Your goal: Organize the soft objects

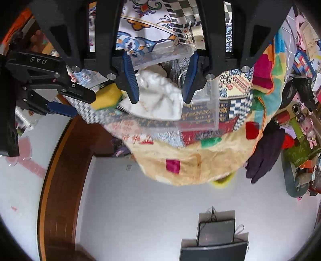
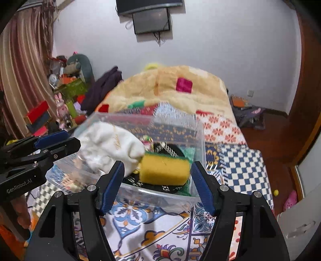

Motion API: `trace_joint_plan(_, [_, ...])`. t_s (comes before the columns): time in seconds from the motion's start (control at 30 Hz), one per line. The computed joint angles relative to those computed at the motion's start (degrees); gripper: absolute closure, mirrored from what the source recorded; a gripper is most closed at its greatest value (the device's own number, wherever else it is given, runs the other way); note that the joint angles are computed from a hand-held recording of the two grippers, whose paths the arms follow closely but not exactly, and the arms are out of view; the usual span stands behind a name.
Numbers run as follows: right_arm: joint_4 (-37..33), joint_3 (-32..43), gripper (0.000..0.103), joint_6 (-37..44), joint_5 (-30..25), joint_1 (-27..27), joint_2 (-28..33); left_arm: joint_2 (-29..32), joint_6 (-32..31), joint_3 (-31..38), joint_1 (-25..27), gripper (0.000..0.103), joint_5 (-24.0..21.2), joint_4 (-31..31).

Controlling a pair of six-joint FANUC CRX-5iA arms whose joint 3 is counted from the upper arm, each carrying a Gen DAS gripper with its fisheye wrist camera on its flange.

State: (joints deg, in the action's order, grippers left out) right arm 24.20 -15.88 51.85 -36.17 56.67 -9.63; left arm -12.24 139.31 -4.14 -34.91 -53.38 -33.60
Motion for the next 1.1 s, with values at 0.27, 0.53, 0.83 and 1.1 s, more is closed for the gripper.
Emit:
trace_joint_plan(0.27, [13.6, -6.3, 0.034, -10.9, 6.6, 2.1, -7.1, -3.4, 8.3, 3.0, -11.1, 0.051, -5.0, -14.2])
trace_joint_plan(0.53, [25.6, -11.9, 0.025, -22.2, 12.7, 1.6, -11.1, -3.9, 14.4, 4.6, -21.5, 0.031, -12.2, -26.4])
trace_joint_plan(0.83, [34.3, -16.0, 0.007, -30.3, 15.1, 0.5, -12.8, -3.6, 18.8, 4.3, -26.0, 0.010, -16.4, -32.0])
trace_joint_plan(1.1, [38.6, -17.2, 0.003, -34.4, 15.7, -0.2, -13.4, -4.2, 18.8, 3.2, -24.9, 0.010, -15.3, -30.5])
